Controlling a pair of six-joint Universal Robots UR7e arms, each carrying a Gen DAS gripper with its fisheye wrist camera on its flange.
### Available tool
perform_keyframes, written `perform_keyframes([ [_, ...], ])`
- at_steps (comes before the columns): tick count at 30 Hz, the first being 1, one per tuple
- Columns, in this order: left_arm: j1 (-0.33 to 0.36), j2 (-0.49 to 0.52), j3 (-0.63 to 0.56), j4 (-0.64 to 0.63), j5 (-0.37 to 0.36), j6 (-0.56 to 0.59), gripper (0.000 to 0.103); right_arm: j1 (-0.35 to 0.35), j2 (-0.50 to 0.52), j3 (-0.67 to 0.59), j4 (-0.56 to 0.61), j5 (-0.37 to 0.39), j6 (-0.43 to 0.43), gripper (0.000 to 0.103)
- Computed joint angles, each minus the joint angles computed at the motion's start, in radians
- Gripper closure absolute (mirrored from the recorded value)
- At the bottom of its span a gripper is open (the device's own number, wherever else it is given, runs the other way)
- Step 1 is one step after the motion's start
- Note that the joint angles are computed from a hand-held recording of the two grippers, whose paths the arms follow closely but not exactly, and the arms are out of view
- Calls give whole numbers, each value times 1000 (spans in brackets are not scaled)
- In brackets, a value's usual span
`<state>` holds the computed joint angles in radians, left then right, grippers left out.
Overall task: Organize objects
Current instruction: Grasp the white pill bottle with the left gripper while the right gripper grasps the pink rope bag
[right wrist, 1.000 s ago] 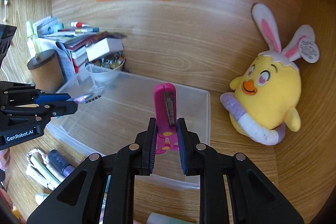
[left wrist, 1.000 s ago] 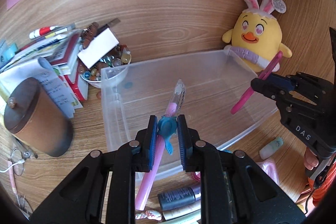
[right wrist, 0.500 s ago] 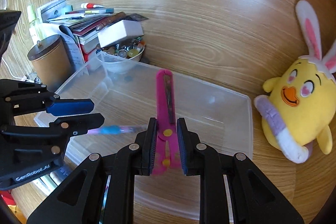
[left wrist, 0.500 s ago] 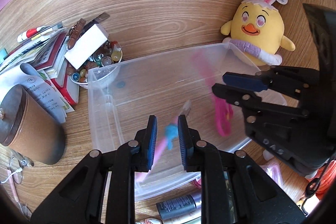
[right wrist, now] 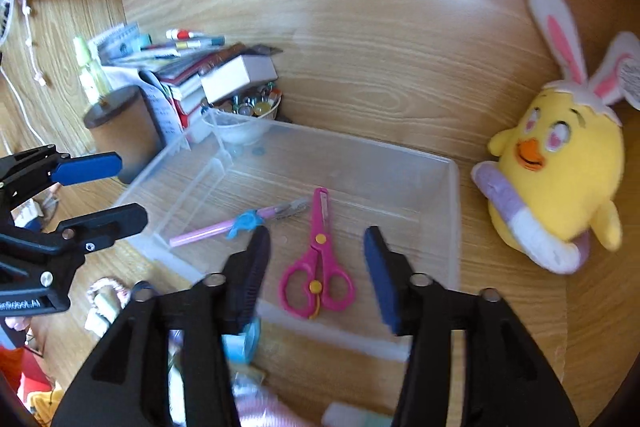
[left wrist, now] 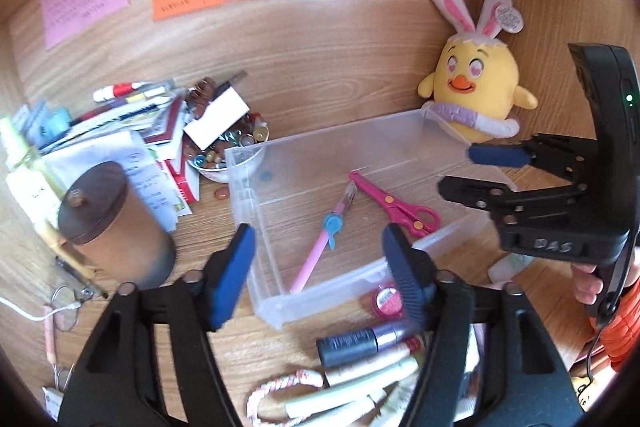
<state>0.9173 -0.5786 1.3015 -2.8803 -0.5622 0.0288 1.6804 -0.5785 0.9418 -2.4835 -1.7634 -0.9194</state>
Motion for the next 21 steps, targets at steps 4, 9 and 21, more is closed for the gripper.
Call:
perform_keyframes([
  [4, -18, -35, 81, -45, 11, -14, 23, -14, -92, 130, -61, 37, 15, 27],
  [9, -32, -87, 186, -4, 14, -112, 23, -29, -181, 295, -152, 37, 16, 20],
  [21, -58, -140, 371, 11, -15, -242, 23, -59, -253, 528, -243, -6, 24, 16],
])
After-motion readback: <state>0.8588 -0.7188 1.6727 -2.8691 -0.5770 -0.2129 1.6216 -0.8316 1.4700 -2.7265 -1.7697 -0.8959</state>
